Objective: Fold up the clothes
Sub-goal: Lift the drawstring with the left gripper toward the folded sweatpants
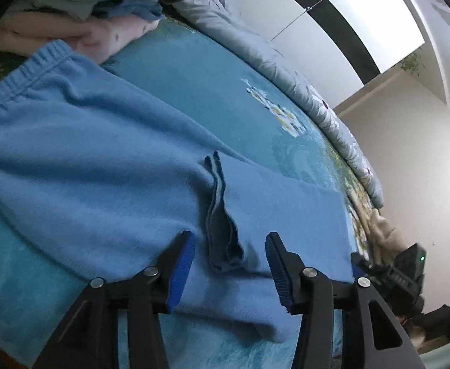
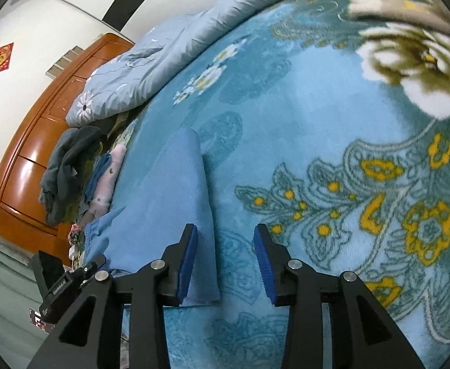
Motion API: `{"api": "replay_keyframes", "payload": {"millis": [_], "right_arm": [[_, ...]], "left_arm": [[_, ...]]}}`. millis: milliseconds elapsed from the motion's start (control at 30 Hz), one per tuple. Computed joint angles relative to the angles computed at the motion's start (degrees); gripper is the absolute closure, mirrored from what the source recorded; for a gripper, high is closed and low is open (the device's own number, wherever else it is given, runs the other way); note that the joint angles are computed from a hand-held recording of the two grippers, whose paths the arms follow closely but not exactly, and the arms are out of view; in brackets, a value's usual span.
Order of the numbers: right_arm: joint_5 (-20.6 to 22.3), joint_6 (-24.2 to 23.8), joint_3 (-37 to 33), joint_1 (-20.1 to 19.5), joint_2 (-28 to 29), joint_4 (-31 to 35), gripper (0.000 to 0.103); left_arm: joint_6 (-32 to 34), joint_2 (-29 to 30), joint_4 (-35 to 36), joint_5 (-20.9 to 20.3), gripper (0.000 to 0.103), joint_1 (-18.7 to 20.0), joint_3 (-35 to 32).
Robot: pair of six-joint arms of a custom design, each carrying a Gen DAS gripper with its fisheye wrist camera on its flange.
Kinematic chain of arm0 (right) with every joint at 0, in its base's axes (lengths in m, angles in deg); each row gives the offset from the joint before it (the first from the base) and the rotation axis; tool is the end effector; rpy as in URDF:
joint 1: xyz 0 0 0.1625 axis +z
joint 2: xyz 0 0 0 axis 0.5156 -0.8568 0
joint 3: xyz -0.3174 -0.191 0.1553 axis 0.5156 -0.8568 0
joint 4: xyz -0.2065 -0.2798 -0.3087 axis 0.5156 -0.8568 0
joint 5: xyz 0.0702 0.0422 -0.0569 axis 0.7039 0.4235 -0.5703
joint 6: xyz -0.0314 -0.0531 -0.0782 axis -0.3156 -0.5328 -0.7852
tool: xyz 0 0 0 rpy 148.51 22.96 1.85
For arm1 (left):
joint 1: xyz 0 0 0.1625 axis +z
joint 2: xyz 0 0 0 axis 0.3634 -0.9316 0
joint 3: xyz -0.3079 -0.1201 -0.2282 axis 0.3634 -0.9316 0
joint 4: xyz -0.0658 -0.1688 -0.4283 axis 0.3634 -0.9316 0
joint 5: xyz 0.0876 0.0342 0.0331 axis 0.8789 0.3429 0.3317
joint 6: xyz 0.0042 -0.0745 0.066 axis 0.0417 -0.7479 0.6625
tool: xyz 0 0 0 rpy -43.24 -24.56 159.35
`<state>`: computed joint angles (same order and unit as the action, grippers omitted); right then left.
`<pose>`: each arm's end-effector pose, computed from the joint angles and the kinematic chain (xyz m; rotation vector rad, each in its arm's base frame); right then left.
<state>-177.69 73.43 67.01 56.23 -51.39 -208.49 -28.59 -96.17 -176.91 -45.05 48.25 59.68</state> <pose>0.0851 -0.4790 0.1739 -0.4869 -2.6628 1.2163 -0.1069 -0.6704 0.1717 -0.5838 -3.0285 0.3759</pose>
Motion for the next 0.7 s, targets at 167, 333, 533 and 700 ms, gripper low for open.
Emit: {"api": "replay_keyframes", "payload": {"millis": [167, 333, 533, 700], "right_arm": [[0.24, 0.19, 0.22, -0.09, -0.49, 0.33, 0.064], [0.44, 0.33, 0.34, -0.27, -0.79, 0.21, 0.064], [0.46, -0.07, 0.59, -0.31, -1.02, -0.02, 0.064], [0.68, -0.99, 0.88, 0.17, -1.33, -0.94, 0.064]], "left_arm": [[-1.13, 3.38, 0.46, -4.25, 0.067, 1.20, -3.41], [3.01, 3.74, 1.76, -3.22, 0.095, -0.44, -3.67], [11.47, 3.34, 0.70, -9.06, 0.095, -3.01, -5.78], [8.94, 6.53, 2.42, 0.21, 0.095, -2.47, -7.80]]}}
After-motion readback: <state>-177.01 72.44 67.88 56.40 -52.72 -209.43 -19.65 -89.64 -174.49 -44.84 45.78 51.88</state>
